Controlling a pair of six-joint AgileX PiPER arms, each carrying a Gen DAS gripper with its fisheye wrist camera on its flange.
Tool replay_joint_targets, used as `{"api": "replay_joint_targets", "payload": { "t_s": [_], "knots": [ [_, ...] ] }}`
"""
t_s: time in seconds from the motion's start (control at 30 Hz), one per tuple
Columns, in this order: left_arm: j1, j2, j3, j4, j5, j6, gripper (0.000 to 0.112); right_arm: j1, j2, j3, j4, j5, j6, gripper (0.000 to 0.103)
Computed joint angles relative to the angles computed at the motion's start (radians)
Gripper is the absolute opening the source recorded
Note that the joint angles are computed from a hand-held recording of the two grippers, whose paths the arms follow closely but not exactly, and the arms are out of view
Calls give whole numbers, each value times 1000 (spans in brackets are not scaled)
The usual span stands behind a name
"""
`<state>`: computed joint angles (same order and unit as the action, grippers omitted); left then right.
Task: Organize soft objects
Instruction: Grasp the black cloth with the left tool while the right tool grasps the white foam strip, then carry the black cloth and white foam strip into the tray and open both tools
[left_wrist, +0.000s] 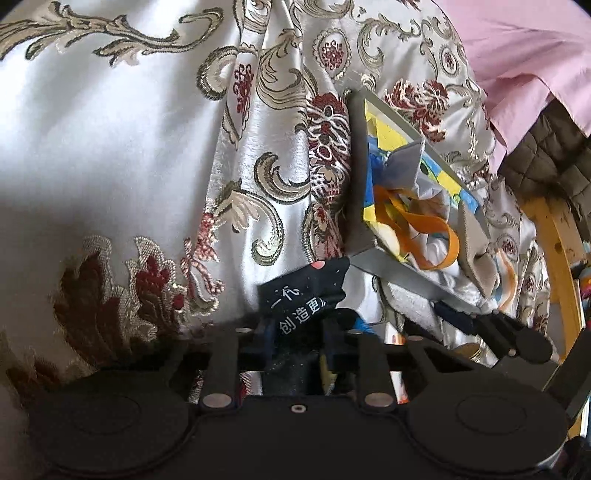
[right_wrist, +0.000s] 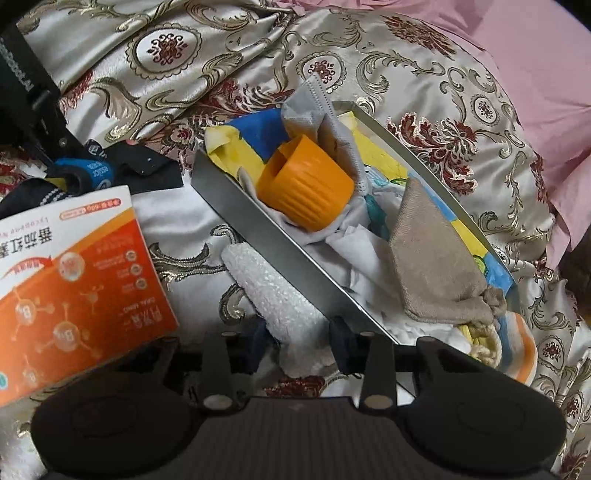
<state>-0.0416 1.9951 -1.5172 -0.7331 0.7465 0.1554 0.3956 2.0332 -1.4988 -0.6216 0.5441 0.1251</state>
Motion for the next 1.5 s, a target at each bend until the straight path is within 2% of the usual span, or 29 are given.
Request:
{"api": "replay_joint_targets", "payload": {
  "t_s": [0.07, 0.17, 0.27, 0.37, 0.5, 0.6, 0.87, 0.97, 1.03, 1.17, 1.27, 1.37, 1.5],
  "knots": [
    [-9, -11, 4, -2, -10, -9, 13, 1, -1, 9, -19, -9, 35, 40],
    [-11, -26, 23, -49, -21, 44, 10, 5, -19, 46, -73, -32, 97, 37],
    [-6, -16, 20, -93, -5, 78, 10, 42, -46, 122, -279, -53, 264, 32],
    [-3, 12, 2, -128, 44, 117, 10, 68, -54, 167, -422, -59, 366, 30],
    [-18, 6, 6, -92, 27, 109, 10, 60, -24, 103, -314, -43, 245, 30],
    [-15, -3, 17, -99, 9, 105, 8, 64, -16, 88, -307, -33, 215, 27],
    [2, -88, 100, -230, -91, 227, 6, 80, -101, 218, -454, -77, 410, 24],
    [7, -98, 102, -270, -79, 265, 6, 92, -150, 271, -509, -89, 475, 23],
    [0, -99, 95, -240, -72, 240, 6, 100, -179, 301, -527, -94, 496, 22],
    [-3, -111, 110, -253, -93, 259, 6, 118, -223, 360, -604, -86, 593, 18],
    [6, -139, 149, -367, -115, 368, 6, 138, -273, 419, -689, -85, 695, 14],
    [4, -166, 180, -461, -133, 474, 6, 153, -308, 459, -725, -78, 729, 14],
    [-8, -182, 193, -499, -138, 537, 6, 151, -319, 478, -750, -78, 766, 14]
  ]
}}
